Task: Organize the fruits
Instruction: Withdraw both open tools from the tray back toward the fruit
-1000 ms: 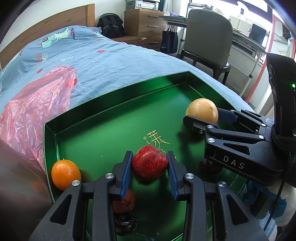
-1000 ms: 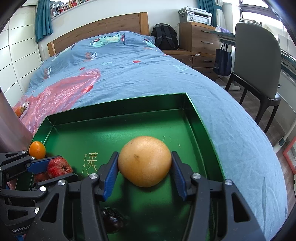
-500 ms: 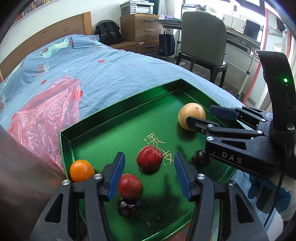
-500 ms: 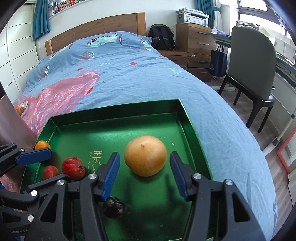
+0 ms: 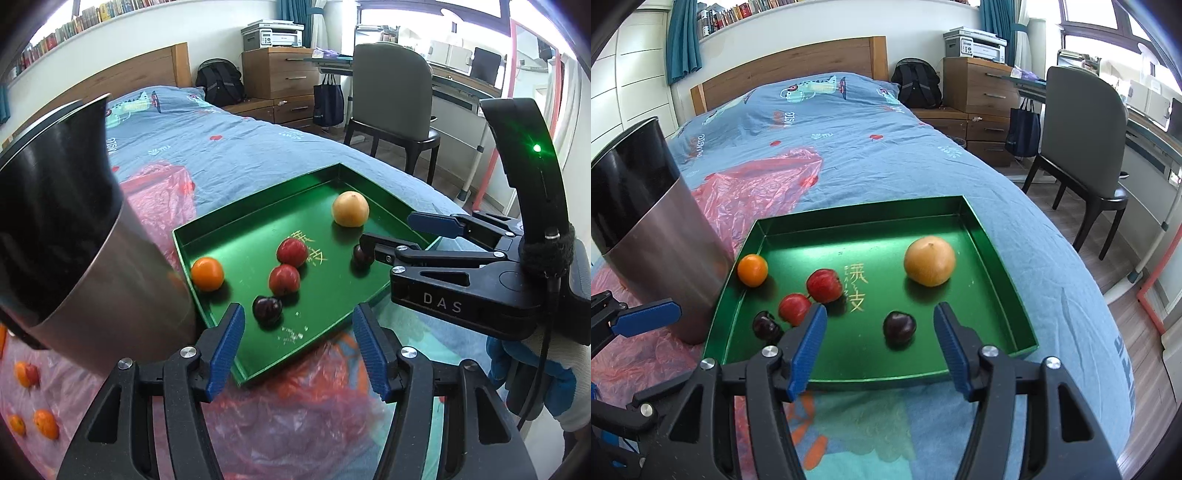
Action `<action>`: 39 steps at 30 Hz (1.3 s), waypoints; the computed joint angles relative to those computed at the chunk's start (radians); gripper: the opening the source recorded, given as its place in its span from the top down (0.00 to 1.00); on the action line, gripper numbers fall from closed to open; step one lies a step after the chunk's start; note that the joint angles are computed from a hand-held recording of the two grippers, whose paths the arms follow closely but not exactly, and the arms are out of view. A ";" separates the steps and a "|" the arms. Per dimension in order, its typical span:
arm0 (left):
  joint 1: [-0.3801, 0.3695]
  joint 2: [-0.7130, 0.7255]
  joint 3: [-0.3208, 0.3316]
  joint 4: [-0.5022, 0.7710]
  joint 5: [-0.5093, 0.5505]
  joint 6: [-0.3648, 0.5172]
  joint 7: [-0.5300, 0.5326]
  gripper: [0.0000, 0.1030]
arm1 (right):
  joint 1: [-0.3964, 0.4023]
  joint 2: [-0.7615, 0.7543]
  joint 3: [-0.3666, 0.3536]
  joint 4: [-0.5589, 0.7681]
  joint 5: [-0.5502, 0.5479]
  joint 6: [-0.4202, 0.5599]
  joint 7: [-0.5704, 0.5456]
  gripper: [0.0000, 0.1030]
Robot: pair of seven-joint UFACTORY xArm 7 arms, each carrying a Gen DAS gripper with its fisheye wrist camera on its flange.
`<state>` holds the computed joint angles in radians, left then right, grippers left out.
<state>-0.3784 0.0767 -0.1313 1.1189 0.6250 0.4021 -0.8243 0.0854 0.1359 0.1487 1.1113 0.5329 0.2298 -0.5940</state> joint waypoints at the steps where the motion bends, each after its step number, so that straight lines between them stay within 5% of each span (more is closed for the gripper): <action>1: -0.001 -0.025 0.002 -0.029 0.010 0.004 -0.018 0.46 | 0.002 -0.020 0.004 -0.024 0.007 -0.001 -0.001 0.00; 11: 0.089 -0.252 -0.075 -0.268 0.070 0.069 -0.163 0.44 | 0.112 -0.196 -0.035 -0.212 0.098 0.007 -0.013 0.00; 21: 0.211 -0.507 -0.148 -0.484 0.025 0.096 -0.178 0.44 | 0.262 -0.327 -0.064 -0.333 0.092 0.010 0.051 0.00; 39: 0.402 -0.998 -0.092 -0.846 -0.196 0.113 0.047 0.44 | 0.460 -0.332 0.005 -0.359 -0.070 -0.043 0.275 0.00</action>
